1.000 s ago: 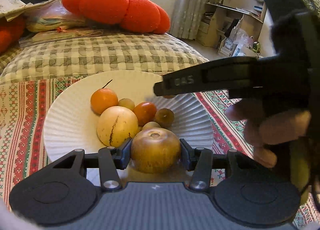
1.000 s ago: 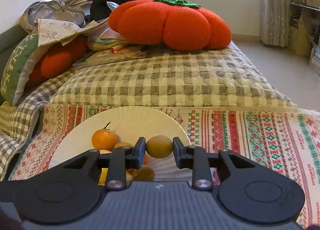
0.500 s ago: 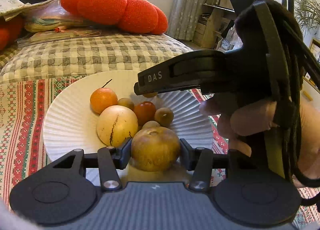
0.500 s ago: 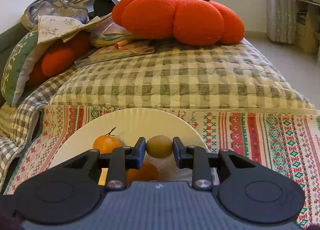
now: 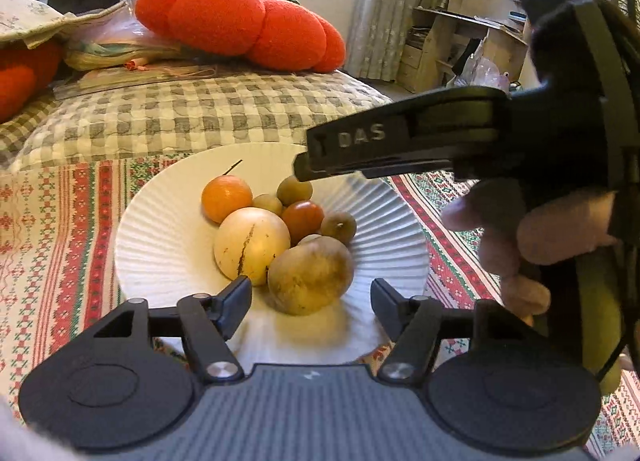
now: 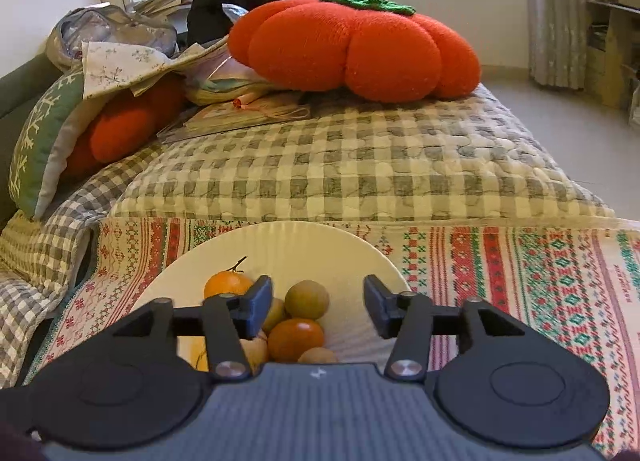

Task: Organize fruits
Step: 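Lift both open tools away from the plate back over the loose fruits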

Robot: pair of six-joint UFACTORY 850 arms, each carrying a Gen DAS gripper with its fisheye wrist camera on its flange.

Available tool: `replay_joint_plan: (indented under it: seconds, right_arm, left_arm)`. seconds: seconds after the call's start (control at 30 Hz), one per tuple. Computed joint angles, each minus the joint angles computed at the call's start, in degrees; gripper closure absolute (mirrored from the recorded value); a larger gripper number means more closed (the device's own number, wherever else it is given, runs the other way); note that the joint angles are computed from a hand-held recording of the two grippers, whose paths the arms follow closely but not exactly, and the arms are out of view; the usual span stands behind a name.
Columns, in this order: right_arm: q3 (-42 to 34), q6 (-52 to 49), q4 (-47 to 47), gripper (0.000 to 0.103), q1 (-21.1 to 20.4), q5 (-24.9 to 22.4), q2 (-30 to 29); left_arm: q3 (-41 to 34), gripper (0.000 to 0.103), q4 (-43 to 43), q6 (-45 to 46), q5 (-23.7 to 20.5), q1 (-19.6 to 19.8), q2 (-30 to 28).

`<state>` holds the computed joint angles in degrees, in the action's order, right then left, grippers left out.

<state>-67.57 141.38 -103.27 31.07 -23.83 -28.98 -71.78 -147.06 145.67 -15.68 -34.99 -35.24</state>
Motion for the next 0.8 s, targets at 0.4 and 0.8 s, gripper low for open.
replay_joint_plan:
  seconds: [0.4, 0.8]
  right_arm:
    - [4.73, -8.47, 9.91, 0.024, 3.88, -4.38, 5.45]
    - [8.51, -11.1, 17.19, 0.01, 8.87, -9.13, 10.37]
  left_arm:
    - [6.35, 0.019, -9.07, 9.83, 1.97, -0.72, 6.36]
    - [12.48, 0.007, -22.64, 23.96, 4.32, -0.51, 12.12]
